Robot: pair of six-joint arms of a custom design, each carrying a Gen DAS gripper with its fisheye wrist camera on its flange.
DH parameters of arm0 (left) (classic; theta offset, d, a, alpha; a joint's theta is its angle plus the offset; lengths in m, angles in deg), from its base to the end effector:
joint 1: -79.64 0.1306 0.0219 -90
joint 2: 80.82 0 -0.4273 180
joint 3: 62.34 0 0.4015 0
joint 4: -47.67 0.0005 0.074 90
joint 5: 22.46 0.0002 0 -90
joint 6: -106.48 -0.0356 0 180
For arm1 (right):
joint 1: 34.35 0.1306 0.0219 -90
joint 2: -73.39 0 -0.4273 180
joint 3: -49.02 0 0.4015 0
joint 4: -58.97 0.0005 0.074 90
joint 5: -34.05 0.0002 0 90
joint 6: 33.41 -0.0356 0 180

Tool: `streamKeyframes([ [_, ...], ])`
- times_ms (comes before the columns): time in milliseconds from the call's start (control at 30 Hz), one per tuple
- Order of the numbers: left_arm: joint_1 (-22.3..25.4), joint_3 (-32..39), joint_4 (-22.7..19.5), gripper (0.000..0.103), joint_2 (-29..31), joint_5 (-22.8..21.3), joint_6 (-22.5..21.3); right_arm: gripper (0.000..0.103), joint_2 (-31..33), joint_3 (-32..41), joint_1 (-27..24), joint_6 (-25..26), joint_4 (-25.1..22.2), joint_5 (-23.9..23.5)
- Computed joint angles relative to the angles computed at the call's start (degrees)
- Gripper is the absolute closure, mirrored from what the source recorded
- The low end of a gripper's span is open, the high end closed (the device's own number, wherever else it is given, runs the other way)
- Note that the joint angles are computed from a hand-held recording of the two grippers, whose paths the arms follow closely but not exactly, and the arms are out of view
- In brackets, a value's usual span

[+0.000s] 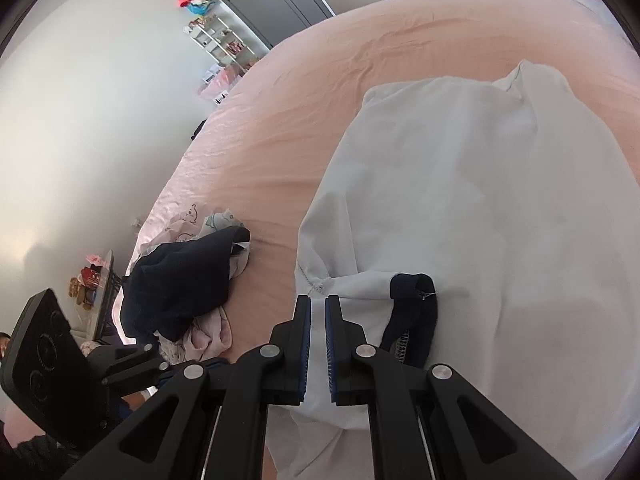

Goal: Fold clothes
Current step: 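Carry the sleeve cuff across the shirt body with the right gripper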

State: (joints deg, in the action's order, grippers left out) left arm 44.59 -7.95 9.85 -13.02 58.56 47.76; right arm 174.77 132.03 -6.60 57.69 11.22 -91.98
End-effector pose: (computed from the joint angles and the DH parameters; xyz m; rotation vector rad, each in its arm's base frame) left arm 0.2642 -0.1792 0.3479 0.0131 2.4758 -0.3137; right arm 0.4584 0.2643 0.3289 -0.8575 2.5839 0.9919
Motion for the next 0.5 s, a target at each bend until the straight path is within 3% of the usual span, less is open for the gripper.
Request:
streamKeyframes([
  [200, -1.7, 1.2, -0.6, 0.091, 4.1, 3.4, -2.3, 0.098, 2.7, 1.5, 0.4, -0.4, -2.5, 2.2],
  [300, -3.1, 1.3, -1.7, 0.091, 5.1, 3.6, -2.9, 0.098, 3.5, 1.5, 0.7, -0.6, -1.9, 5.8],
  [500, -2.4, 0.5, -1.8, 0.091, 6.0, 7.4, -0.7, 0.098, 5.3, 2.0, 0.4, -1.3, -2.1, 7.1],
])
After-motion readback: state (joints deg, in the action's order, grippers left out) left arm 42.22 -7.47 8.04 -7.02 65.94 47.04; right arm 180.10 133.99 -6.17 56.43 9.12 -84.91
